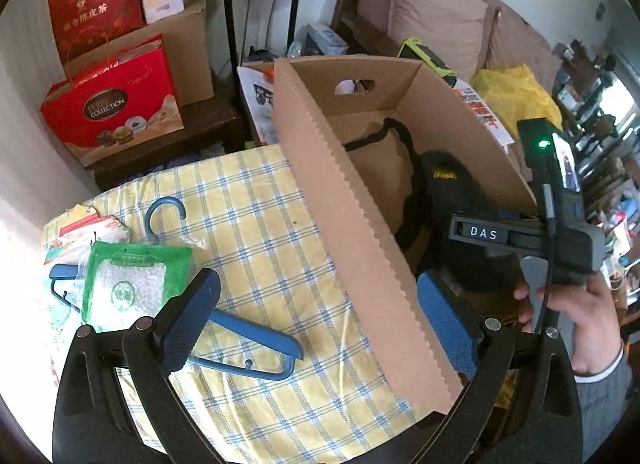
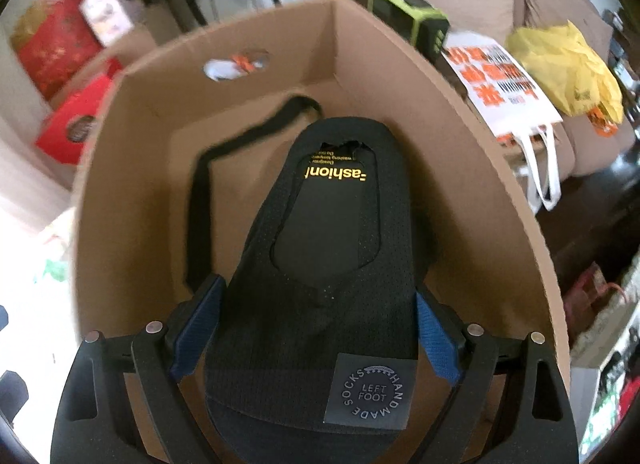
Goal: Organize objects
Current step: 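Lower the yellow-heeled insole into the box with the left gripper while the right gripper lowers the black insole, then open both grippers and withdraw them from the box toward the green bag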
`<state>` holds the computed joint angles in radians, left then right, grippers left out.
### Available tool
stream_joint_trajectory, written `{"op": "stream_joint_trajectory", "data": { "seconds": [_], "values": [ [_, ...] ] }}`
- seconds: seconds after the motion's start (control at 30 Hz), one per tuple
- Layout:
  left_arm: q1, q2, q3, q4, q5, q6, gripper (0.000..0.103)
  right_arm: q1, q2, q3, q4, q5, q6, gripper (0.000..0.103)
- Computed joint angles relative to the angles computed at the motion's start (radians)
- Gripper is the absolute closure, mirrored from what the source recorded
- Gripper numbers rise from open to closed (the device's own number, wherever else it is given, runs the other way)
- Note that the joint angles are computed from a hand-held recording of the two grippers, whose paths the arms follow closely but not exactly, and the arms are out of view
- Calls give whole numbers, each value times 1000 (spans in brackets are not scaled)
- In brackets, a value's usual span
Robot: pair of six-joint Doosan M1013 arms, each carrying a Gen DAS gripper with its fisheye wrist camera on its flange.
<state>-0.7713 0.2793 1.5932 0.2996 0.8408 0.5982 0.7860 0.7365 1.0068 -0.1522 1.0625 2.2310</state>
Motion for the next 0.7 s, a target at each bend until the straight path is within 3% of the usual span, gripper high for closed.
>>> {"op": "stream_joint_trajectory", "data": {
  "seconds": [0.07, 0.27, 0.53, 0.7],
  "values": [
    [2, -3, 6, 2, -1, -3, 4, -6, 11, -12, 22, 27, 4, 9],
    [6, -7, 11, 4, 3, -7, 4, -15, -8, 13, 53, 7, 4, 7],
    [-2, -14, 14, 32, 5, -24, 4, -10, -75, 55, 38, -99, -60, 7],
    [-16, -29, 27, 104, 16, -69, 2, 14, -88, 48, -10, -111, -83, 7]
  ]
}}
